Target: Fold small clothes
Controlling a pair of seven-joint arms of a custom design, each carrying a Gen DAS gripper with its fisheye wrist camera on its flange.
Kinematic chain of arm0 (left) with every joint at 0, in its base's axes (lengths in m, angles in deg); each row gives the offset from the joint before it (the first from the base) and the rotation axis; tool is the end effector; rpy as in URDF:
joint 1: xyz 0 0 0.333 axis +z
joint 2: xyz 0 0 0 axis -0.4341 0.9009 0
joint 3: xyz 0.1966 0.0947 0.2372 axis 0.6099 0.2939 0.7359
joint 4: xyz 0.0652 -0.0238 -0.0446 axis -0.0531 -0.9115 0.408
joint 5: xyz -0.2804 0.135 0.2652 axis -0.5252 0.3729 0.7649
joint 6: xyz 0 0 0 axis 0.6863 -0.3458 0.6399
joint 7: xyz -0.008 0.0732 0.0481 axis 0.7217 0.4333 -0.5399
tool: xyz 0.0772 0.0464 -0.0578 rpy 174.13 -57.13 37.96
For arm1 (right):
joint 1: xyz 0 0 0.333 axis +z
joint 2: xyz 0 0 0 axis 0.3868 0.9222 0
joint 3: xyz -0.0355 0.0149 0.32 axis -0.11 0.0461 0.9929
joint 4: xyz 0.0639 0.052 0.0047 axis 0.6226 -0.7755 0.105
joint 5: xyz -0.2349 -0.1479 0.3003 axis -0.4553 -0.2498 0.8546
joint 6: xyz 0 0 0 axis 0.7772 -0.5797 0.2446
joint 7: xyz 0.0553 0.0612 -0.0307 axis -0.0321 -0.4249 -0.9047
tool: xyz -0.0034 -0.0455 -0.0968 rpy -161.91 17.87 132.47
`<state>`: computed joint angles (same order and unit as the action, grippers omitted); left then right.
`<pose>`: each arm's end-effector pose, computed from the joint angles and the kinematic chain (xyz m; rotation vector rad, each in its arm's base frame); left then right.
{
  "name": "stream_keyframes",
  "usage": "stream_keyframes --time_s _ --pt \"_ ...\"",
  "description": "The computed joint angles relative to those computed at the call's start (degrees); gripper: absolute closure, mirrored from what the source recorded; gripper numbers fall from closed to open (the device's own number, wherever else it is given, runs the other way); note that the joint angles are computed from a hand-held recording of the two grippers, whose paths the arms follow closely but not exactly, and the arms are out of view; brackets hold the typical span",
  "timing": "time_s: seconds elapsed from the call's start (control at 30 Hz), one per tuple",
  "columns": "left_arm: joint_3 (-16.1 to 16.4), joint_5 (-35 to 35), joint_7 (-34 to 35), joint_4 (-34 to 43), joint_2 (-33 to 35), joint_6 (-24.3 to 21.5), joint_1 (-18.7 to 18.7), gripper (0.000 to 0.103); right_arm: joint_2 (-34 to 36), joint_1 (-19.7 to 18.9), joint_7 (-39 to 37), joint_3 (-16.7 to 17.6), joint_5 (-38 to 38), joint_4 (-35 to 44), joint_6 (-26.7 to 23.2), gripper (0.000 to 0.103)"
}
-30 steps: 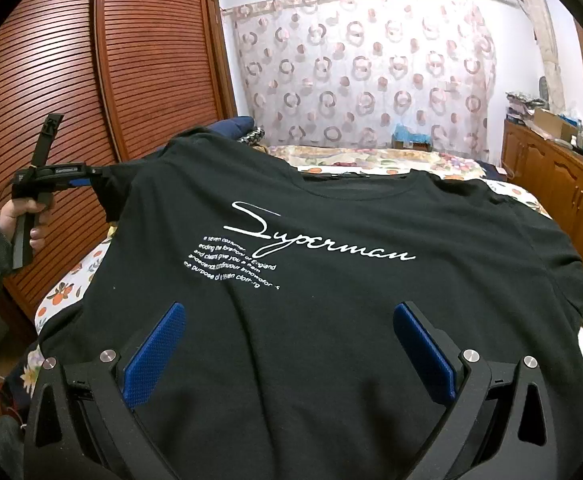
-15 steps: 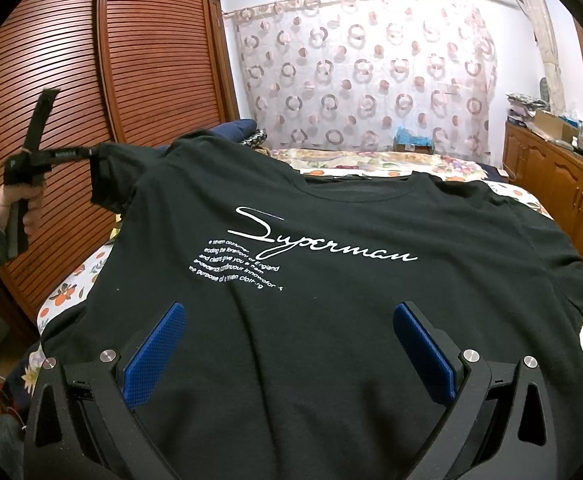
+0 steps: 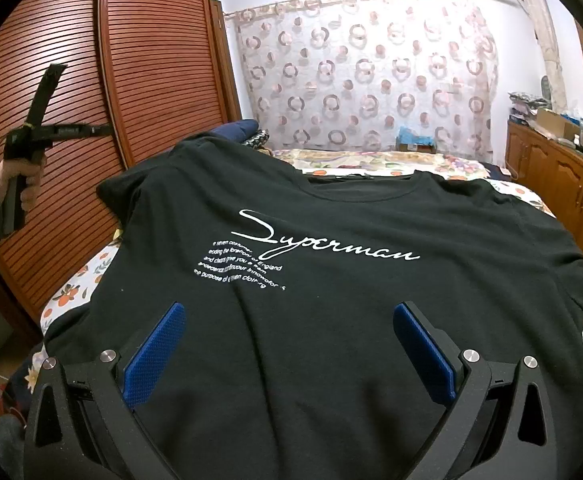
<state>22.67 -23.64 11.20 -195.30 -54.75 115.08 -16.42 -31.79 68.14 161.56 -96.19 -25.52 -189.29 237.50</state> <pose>0.5430 -0.0909 0.5687 -1.5796 1.6399 -0.7162 0.3864 0.0791 0.4805 -1.7446 1.1704 -0.5570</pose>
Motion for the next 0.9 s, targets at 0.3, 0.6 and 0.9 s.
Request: stream_keyframes --time_s 0.3,0.6,0.9 --pt "2.20 -6.09 6.05 -1.79 0.82 -2.08 -3.26 0.050 0.69 0.65 -0.02 -0.32 0.14 0.27 0.27 0.000" --pt "2.11 -10.25 11.16 -4.70 -0.05 -1.58 -4.13 0.099 0.29 0.31 0.43 -0.38 -0.48 -0.20 0.54 0.000" --pt "-1.27 -8.59 10.22 -3.94 -2.46 1.11 -1.07 0.102 0.31 0.60 0.61 -0.71 -0.72 -0.21 0.68 0.000"
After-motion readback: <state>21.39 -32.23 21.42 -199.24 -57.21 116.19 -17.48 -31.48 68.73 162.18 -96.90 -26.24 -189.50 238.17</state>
